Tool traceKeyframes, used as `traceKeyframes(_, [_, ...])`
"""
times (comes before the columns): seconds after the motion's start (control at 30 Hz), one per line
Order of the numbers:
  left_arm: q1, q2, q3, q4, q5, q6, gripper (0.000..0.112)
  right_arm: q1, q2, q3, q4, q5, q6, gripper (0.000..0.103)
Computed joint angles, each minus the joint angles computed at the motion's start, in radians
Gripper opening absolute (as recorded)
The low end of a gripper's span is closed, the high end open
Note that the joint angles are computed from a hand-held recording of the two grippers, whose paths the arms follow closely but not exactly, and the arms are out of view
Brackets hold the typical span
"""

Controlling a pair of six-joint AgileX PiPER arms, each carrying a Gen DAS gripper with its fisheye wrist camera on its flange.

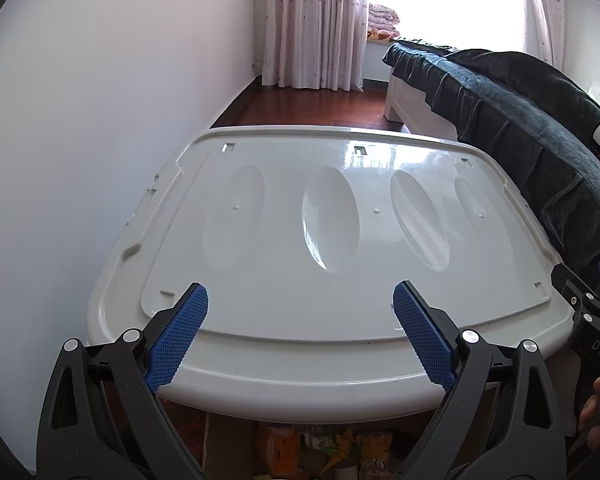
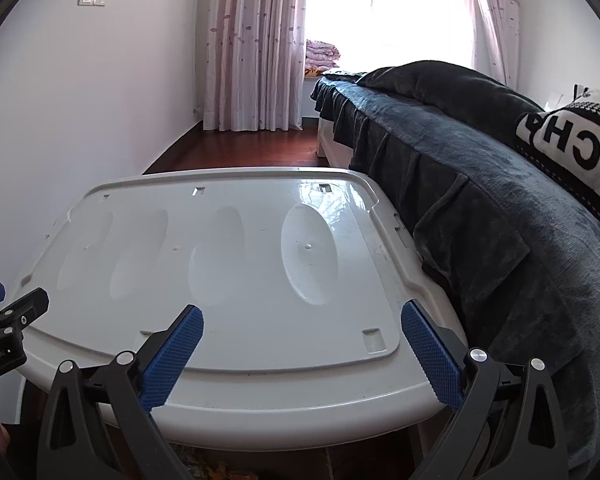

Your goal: Collect trash

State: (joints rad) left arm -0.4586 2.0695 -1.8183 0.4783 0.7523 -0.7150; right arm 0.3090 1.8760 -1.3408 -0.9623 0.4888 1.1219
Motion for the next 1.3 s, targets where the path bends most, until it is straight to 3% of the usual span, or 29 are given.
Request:
traceKeyframes(0.53, [-0.021, -0.002, 0.012, 0.035, -0.011, -0.026, 0.091, 0.027, -0.028, 0.058, -0.066, -0.016, 0.074, 0.098])
traceKeyframes(0.8, [-0.069, -0.093, 0.230, 0.072, -0.034, -0.079, 0.091, 0.091, -0.111, 0.224, -0.035, -0.031, 0.085, 0.098])
traceKeyframes(1.07, [-0.131, -0.270, 0.522, 0.089, -0.086, -0.181, 0.091, 0.207, -0.244, 0.480, -0.027, -0.024, 0.240, 0.098])
traceKeyframes(1.3, [-0.168, -0.351, 0.652, 0.070, -0.112, -0.231, 0.091, 0.241, -0.239, 0.558, 0.029, -0.039, 0.261, 0.098])
